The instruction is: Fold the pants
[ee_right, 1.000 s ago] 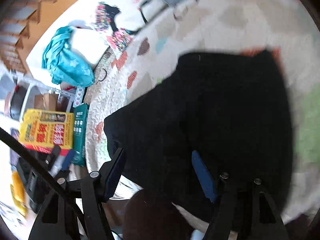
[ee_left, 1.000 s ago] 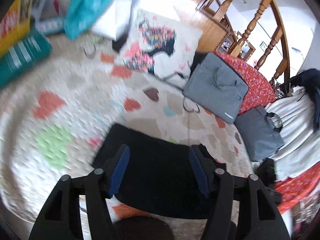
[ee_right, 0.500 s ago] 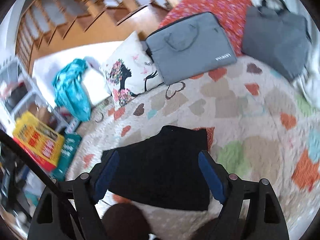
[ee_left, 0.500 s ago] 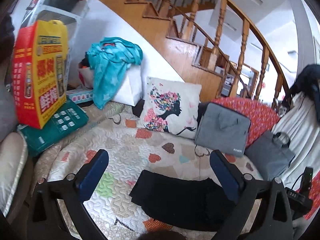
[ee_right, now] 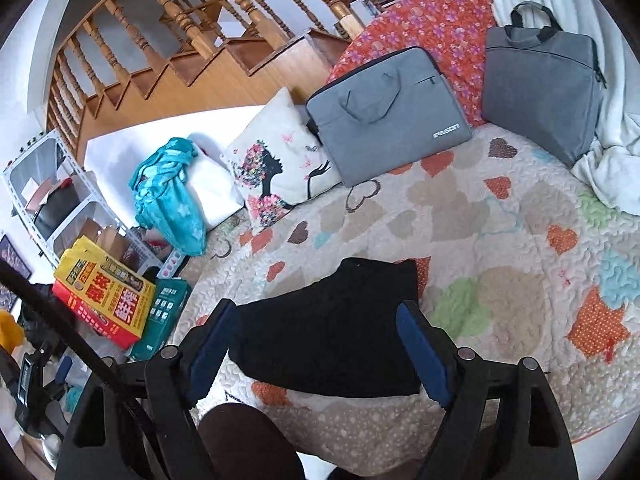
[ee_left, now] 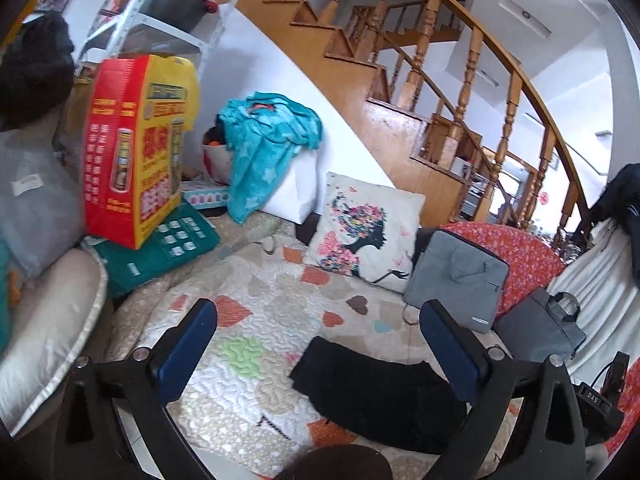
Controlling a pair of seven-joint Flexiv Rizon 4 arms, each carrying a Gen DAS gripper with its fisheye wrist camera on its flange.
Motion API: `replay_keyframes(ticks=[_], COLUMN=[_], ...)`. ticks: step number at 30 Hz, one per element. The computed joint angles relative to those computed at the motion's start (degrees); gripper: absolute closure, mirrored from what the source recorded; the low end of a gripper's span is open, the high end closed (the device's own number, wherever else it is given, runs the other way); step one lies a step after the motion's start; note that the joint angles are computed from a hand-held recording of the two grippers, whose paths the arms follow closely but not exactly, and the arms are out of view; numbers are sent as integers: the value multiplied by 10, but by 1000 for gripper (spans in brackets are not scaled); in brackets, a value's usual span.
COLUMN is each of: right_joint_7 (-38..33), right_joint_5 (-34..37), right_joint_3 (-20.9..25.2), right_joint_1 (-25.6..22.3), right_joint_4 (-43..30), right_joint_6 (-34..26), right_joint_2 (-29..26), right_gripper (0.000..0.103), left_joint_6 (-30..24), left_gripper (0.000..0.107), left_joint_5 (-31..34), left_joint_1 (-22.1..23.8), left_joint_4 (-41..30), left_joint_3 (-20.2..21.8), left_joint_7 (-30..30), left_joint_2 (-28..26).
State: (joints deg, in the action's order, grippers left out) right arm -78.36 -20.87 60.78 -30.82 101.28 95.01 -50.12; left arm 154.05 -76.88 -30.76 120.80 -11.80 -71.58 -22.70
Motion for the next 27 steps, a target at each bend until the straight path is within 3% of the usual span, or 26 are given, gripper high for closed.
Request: replay_keyframes(ticks=[2,6,9,11,16,18,20,22,24,27], right_joint_7=[16,-93,-100,-120,-110,-98,-111,-146,-139,-102], right_joint_5=[-32,103,133,177,182,167,189,224,201,43], right_joint_3=[12,-4,-26,-55,-136,-140,-155,-179,-182,-80], right_joint_1=[-6,38,63,93,179,203,239,285,332,381], right_joint_4=[3,-24,-49,-73,-143,-190,-255,-343,-436,-576], right_joint_6=[-14,-45,-87,-123,-213,-268,-339,-430,-508,-603], right_joint_2=[-12,13,18,30,24,-3,-21,-44,-83,-183], right_gripper=[17,17,17,17,17,17,17,17,17,17], left_joint_6=[0,-27,-60,-93,-221,-285,-342,-371,-392,-423], left_gripper=[6,6,6,6,6,6,6,6,6,6], left_joint_5=[-7,-6,11,31,86,155,303,371,407,416], left_joint_1=[-2,5,19,34,90,152,232,298,323,317], left_joint_4=[13,20,11,-3,-39,-38,-33,-48,-75,-109], left_joint_3=[-1,2,7,13,25,-2,-26,-74,-87,-70], left_joint_7=[-16,-15,-14,-16,-76,-145,-278,-331,-353,-370], left_joint_2=[7,16,12,0,-53,-75,-103,-140,-176,-206])
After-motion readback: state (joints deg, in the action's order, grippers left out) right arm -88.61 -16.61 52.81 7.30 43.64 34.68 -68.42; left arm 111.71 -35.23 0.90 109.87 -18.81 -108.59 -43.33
